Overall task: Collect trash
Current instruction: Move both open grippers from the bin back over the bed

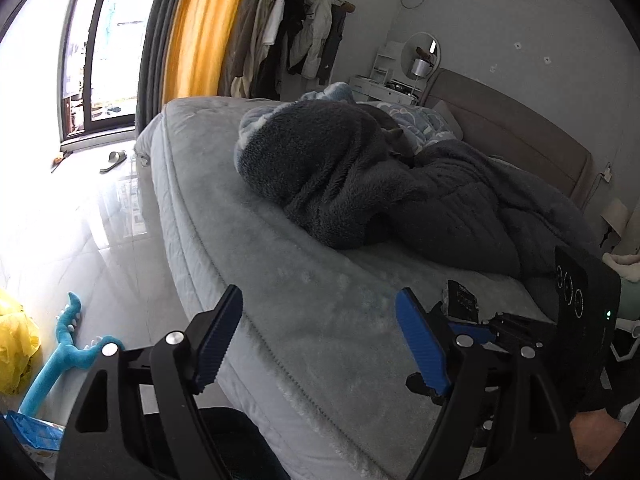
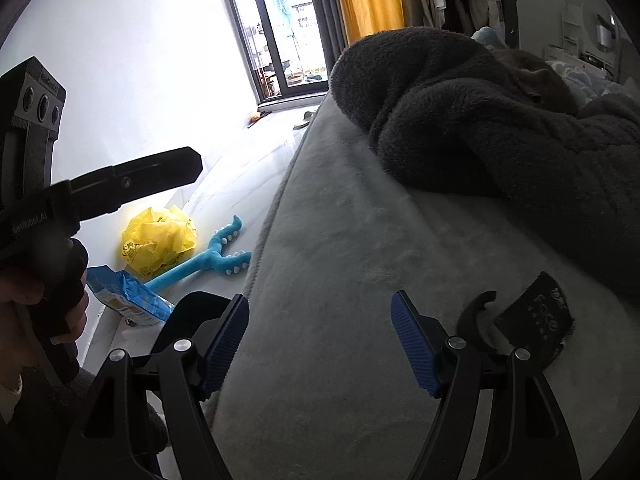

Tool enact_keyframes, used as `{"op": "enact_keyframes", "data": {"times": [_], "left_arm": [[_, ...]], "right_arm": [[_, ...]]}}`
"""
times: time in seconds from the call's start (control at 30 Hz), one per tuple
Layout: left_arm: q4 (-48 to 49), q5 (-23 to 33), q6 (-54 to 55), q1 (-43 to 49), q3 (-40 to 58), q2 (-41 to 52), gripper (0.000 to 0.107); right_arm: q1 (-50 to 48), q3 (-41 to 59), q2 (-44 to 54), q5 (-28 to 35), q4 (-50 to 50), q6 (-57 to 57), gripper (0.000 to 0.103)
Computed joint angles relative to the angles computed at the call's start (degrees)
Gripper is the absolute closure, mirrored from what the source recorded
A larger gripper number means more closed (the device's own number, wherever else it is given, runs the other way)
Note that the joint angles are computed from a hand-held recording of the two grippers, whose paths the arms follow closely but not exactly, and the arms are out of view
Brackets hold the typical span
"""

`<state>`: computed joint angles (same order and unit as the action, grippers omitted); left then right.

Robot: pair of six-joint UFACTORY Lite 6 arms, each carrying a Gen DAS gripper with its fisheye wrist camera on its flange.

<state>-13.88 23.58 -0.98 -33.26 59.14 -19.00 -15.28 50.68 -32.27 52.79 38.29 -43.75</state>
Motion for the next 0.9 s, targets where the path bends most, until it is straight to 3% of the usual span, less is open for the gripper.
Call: {"op": "enact_keyframes", "data": {"times": [0.13,0.27,0.4,0.57,0.8,0.9], "left_arm": [[3.21,-0.83,-0.75,-3.64,1.21,3.05,0.026],[-4.88,-0.12,5.87,-4.74,2.92,7.24,0.026],[-0.02,-1.89,1.45,-9.57,4.54,11.23,0.026],[-0.58,-3.97,1.93,-12.88,6.81,15.88,0.026],[-10.86,-6.02,12.22,-14.99,10.51,23.02,0.026],[-10.75,-6.54,13.35,-16.51,12.48,26.09,0.026]], "right_arm": [[-9.91,1.44,1.50,4.14,1.62,-8.35,0.027],[-19.71,2.78,3.81,7.53,3.71,-15.05,0.027],[-26.82,4.75,6.01,10.14,4.08,-19.47,0.026],[-31.17,6.25,8.99,11.28,3.45,-23.95,0.018],[-36.17,7.62,13.95,10.08,2.01,-30.11,0.018],[-36.82,8.43,16.63,9.79,2.36,-32.59,0.018]]}}
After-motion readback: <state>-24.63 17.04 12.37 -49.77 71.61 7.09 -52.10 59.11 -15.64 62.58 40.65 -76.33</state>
